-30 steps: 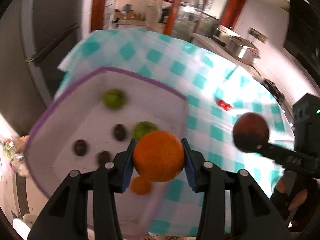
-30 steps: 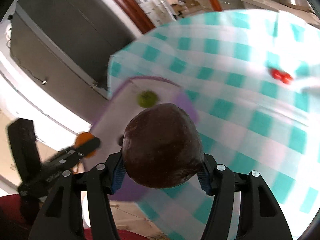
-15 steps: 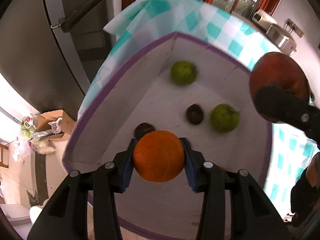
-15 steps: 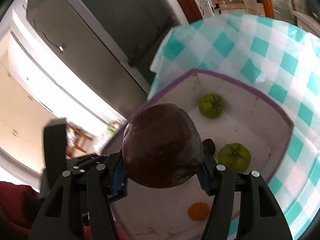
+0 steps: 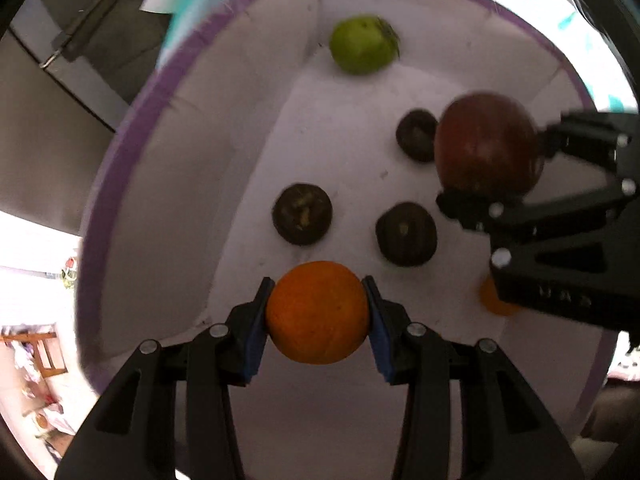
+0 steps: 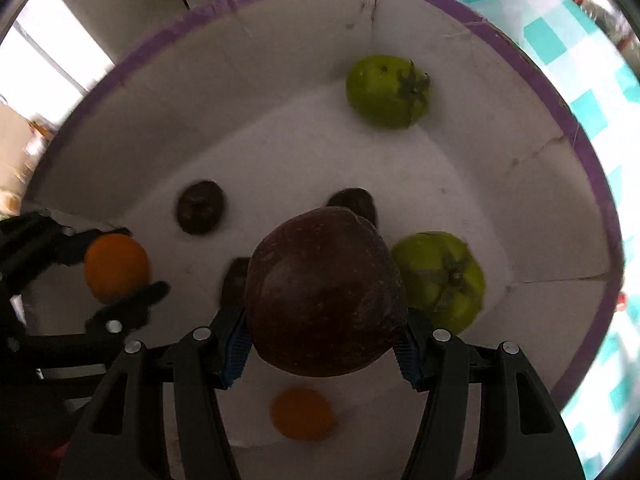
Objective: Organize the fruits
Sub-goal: 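Open both tools to drop the apple and tangerine into the box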
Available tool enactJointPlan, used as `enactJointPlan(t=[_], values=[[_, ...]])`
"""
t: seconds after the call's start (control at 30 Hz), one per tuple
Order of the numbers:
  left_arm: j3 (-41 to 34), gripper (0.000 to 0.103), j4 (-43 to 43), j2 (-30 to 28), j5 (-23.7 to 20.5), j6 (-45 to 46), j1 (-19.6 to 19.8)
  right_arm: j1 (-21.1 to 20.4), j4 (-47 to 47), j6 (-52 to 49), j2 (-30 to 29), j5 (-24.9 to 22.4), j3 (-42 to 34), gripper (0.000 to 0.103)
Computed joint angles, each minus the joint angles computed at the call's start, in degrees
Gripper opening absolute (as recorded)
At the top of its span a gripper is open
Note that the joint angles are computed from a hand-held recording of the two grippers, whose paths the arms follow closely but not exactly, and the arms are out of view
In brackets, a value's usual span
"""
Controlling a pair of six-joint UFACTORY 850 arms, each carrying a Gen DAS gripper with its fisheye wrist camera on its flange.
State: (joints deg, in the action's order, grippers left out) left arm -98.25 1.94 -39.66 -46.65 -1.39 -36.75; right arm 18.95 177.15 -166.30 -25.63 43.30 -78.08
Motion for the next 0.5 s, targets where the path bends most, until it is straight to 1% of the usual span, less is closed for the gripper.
enactJointPlan(t=[0.07, 0.23, 0.27, 0.3, 0.33, 0.37, 0.4, 0.43, 0.5], values=[[-0.11, 0.044, -0.56, -0.23, -0.27, 1.26, 0.14, 0.11, 0.01, -0.16, -1.02, 2.20, -0.96, 0.059], [-0.23, 0.045, -1.61, -0.30, -0.31, 2.49, 0.67, -0.87, 2.63, -0.28, -1.24, 2.64, -1.22, 0.059], [-0.19, 0.048, -1.74, -0.24, -0.17, 2.57, 0.74, -0.87, 2.62, -0.08, -1.26, 2.80, -1.25, 0.059], [0.03, 0.055, -2.00, -0.04, 0.14, 2.82, 0.82, -0.80, 2.38, 0.11, -1.18, 2.88, -1.16, 0.061], [0.48, 0.064, -2.54, 0.40, 0.71, 3.37, 0.91, -0.91, 2.41, -0.05, -1.21, 2.64, -1.19, 0.066], [0.99, 0.068, -2.46, 0.86, 1.33, 3.43, 0.88, -0.94, 2.18, 0.13, -0.98, 2.09, -1.11, 0.069], [1.60, 0.074, -2.42, 1.33, 1.91, 3.44, 0.79, -0.81, 1.36, 1.04, -0.36, 1.03, -0.60, 0.077], [2.04, 0.078, -2.36, 1.70, 2.39, 3.44, 0.71, -0.64, -0.12, 2.74, 0.62, -0.24, 0.33, 0.081], [3.11, 0.080, -2.12, 2.62, 3.56, 2.94, 0.63, -0.77, -1.22, 4.41, 2.51, -2.58, 2.07, 0.081]])
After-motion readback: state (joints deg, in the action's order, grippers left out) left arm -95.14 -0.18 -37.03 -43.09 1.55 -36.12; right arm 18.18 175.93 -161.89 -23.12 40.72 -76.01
